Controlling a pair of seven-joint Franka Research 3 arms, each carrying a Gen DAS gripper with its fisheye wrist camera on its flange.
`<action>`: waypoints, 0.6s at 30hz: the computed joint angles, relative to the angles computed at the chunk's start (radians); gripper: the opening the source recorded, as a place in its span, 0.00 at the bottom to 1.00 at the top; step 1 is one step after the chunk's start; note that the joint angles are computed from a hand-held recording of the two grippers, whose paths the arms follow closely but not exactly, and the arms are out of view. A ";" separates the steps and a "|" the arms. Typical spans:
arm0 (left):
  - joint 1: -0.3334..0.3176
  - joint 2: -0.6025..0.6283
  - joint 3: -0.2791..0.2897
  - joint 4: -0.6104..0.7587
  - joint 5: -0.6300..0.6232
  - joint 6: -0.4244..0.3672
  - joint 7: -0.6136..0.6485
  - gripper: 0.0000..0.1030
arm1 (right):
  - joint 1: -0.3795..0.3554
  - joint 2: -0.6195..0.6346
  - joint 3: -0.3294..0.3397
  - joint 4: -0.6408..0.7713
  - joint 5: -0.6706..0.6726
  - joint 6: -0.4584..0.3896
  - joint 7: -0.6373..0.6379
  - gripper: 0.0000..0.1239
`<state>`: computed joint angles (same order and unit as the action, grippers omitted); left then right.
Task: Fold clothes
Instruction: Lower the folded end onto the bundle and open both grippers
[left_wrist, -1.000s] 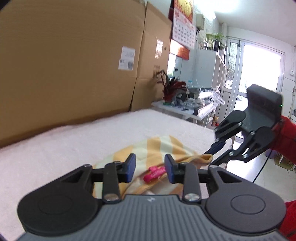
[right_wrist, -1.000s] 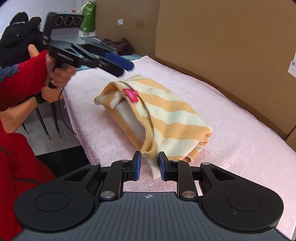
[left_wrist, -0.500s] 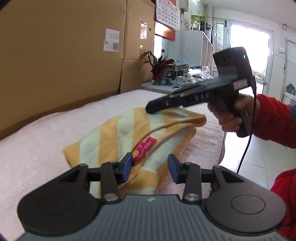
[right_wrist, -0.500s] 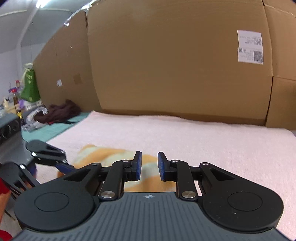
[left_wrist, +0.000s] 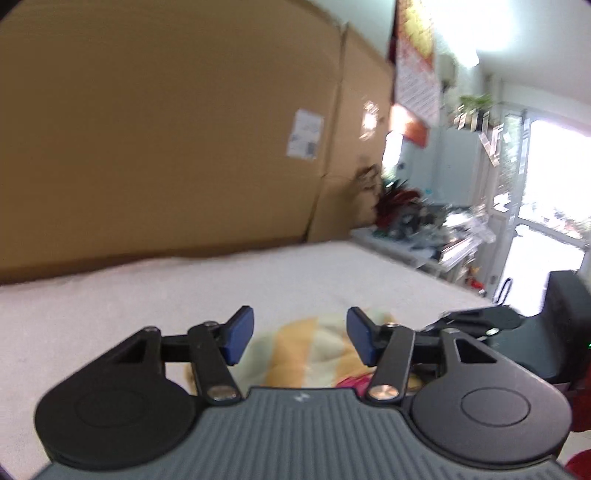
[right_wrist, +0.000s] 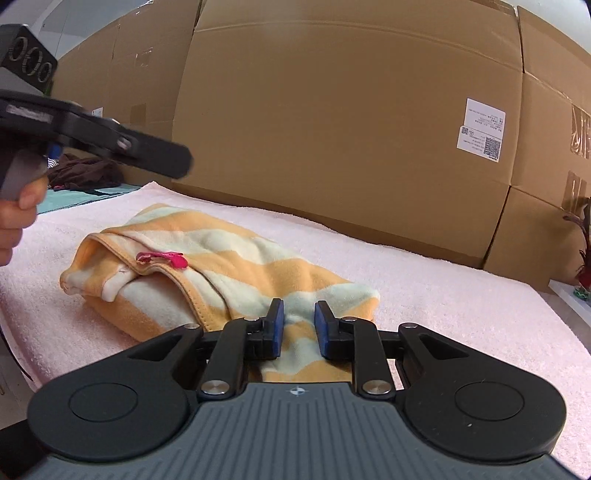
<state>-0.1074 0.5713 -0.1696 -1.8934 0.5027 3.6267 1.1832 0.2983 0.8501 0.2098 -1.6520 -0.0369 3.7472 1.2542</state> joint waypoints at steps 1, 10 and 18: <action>-0.031 0.005 0.020 -0.005 -0.061 -0.015 0.053 0.36 | -0.005 -0.003 0.001 -0.004 -0.012 0.001 -0.001 0.17; -0.145 -0.012 0.110 -0.078 -0.222 0.078 0.285 0.36 | -0.042 -0.017 0.069 0.126 -0.022 -0.117 0.217 0.17; -0.192 -0.030 0.130 -0.119 -0.340 0.094 0.436 0.37 | 0.025 0.043 0.039 0.219 0.175 -0.309 0.091 0.17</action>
<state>-0.2990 0.5415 -0.0394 -2.0127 0.1627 3.7208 1.6195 0.3235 0.8930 0.2491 -1.4331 0.1379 3.4378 1.3452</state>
